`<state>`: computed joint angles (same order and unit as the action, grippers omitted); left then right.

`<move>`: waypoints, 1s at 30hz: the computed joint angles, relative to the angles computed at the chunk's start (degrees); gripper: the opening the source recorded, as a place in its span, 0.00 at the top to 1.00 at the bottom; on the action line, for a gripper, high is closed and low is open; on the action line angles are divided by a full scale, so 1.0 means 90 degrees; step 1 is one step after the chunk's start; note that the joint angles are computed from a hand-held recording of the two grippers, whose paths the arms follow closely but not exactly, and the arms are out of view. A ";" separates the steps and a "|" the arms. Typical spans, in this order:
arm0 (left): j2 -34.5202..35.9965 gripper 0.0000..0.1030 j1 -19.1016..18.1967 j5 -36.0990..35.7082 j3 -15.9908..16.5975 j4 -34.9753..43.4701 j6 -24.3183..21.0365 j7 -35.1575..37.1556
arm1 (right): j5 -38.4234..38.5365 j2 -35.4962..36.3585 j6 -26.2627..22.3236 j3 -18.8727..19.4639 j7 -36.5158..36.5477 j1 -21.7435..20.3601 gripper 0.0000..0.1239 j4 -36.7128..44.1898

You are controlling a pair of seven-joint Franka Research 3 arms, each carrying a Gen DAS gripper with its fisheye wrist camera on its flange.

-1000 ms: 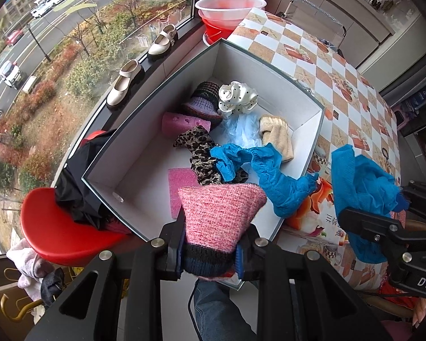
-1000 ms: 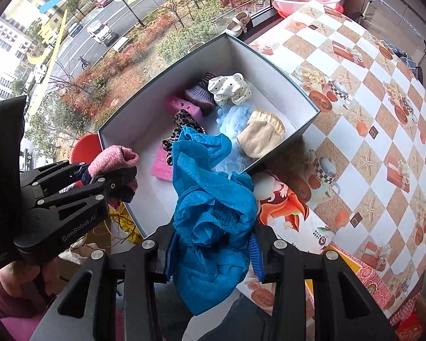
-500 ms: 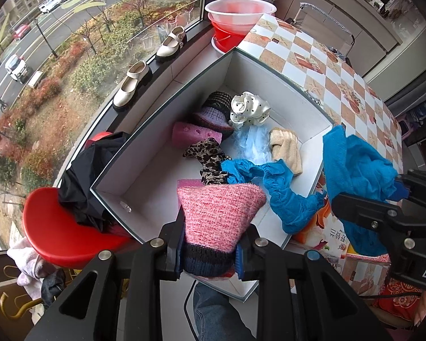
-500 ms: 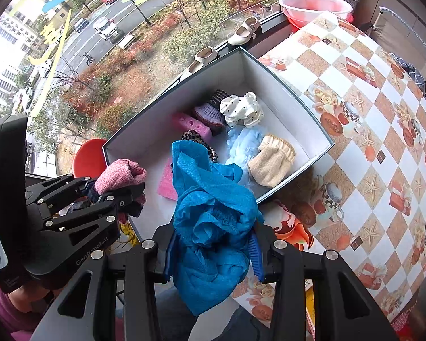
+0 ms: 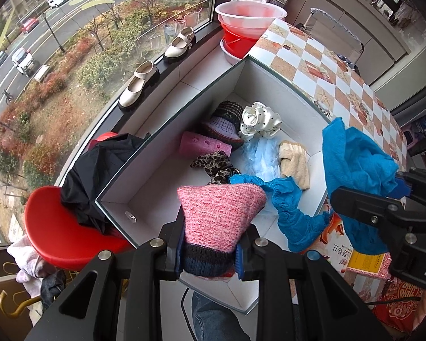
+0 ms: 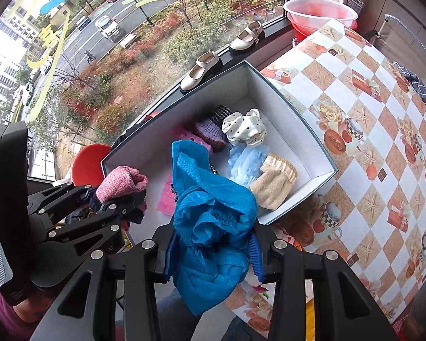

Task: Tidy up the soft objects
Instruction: 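Carry the pink sock and blue cloth with both tools over the white box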

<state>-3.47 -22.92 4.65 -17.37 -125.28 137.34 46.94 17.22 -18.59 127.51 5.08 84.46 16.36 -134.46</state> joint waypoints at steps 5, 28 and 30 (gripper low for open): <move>0.0022 0.73 0.0009 0.0004 0.0009 0.0020 -0.0032 -0.0009 | -0.0017 0.0048 -0.0019 -0.0008 0.0011 -0.0010 0.66 0.0029; 0.0031 0.72 0.0013 0.0010 0.0008 0.0035 -0.0060 -0.0020 | -0.0066 0.0133 -0.0031 -0.0012 0.0043 -0.0022 0.66 0.0067; 0.0031 0.72 0.0013 0.0000 0.0009 0.0035 -0.0055 -0.0014 | -0.0070 0.0130 -0.0032 -0.0009 0.0048 -0.0020 0.66 0.0065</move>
<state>-3.20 -22.80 4.65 -17.29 -124.97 136.85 46.81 16.59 -17.42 127.22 5.00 84.89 16.18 -133.87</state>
